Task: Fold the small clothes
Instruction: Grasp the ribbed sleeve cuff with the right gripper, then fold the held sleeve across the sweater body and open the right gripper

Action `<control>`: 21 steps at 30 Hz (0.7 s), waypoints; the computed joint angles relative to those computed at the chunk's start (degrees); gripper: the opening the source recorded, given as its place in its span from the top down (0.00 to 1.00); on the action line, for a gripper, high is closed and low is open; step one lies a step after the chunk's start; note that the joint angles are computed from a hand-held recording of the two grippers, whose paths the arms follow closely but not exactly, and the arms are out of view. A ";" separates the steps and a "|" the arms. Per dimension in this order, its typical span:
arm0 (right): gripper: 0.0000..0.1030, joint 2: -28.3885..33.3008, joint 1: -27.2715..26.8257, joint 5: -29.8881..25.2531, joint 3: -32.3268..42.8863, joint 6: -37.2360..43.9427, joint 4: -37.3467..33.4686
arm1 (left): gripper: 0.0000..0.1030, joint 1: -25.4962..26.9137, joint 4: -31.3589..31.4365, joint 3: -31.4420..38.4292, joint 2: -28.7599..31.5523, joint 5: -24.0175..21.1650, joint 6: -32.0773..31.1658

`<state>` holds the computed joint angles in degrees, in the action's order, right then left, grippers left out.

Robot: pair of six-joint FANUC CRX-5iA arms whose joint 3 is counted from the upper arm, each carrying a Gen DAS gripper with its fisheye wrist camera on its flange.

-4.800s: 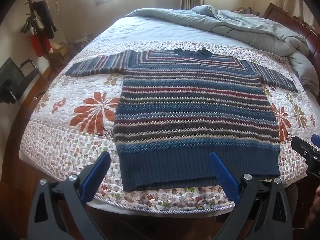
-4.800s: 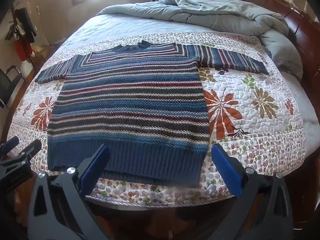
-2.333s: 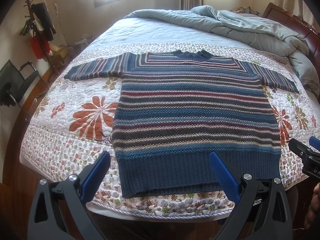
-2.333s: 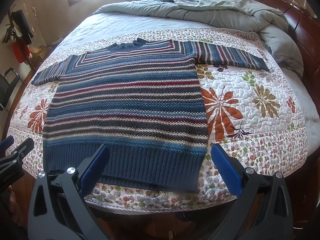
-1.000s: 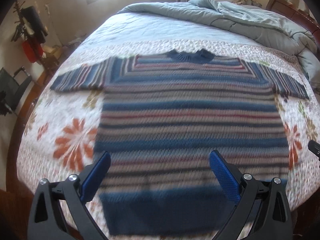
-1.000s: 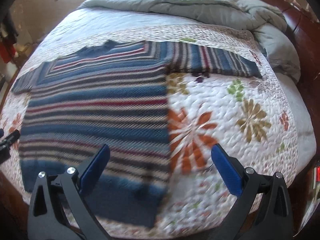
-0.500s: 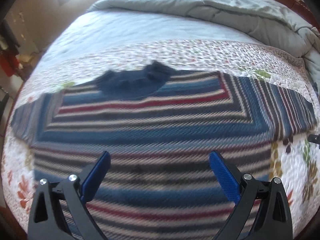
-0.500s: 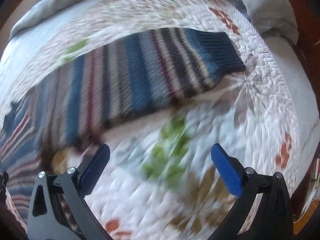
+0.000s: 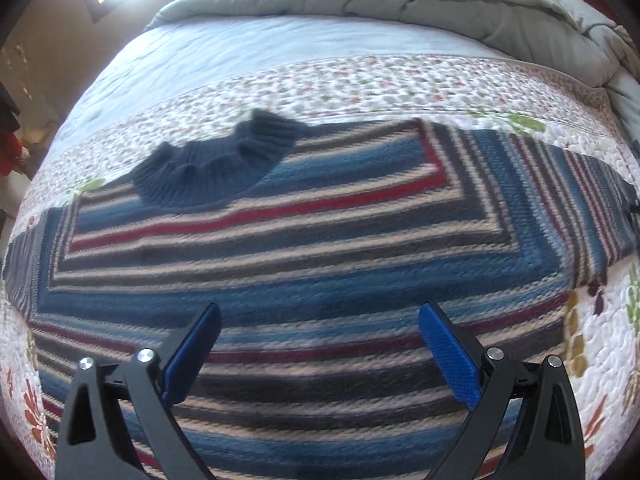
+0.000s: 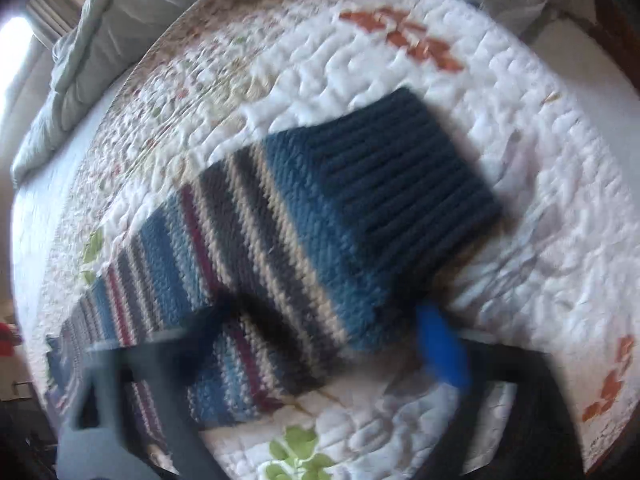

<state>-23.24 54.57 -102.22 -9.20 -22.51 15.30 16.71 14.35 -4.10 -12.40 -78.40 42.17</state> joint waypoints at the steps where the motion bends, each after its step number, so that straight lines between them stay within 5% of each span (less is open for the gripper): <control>1: 0.60 0.29 -0.57 -0.18 0.33 1.01 0.41 | 0.03 0.77 -0.02 0.02 -0.02 0.31 -0.55; 2: 0.87 0.31 0.04 0.10 0.61 0.98 1.28 | 0.03 1.69 0.00 0.01 -0.06 0.84 -1.11; 5: 0.88 2.29 3.31 -0.68 2.86 0.61 6.13 | 0.03 4.29 0.17 1.03 0.80 0.49 -2.09; 9: 0.88 11.09 6.67 0.69 11.46 11.42 13.53 | 0.03 8.23 1.13 2.62 1.69 0.16 -3.34; 16: 0.88 33.79 8.68 4.82 34.67 33.26 13.55 | 0.03 14.70 2.22 5.82 4.07 -1.11 -4.79; 19: 0.76 44.96 8.73 3.05 47.86 42.91 8.73 | 0.03 16.76 2.09 7.37 5.56 -1.83 -4.79; 21: 0.46 48.77 8.77 3.58 52.54 46.95 4.26 | 0.03 17.65 1.76 7.95 6.24 -1.54 -4.78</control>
<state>25.53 63.34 -98.64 43.34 24.44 19.56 34.37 16.11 3.85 -6.16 -79.94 37.39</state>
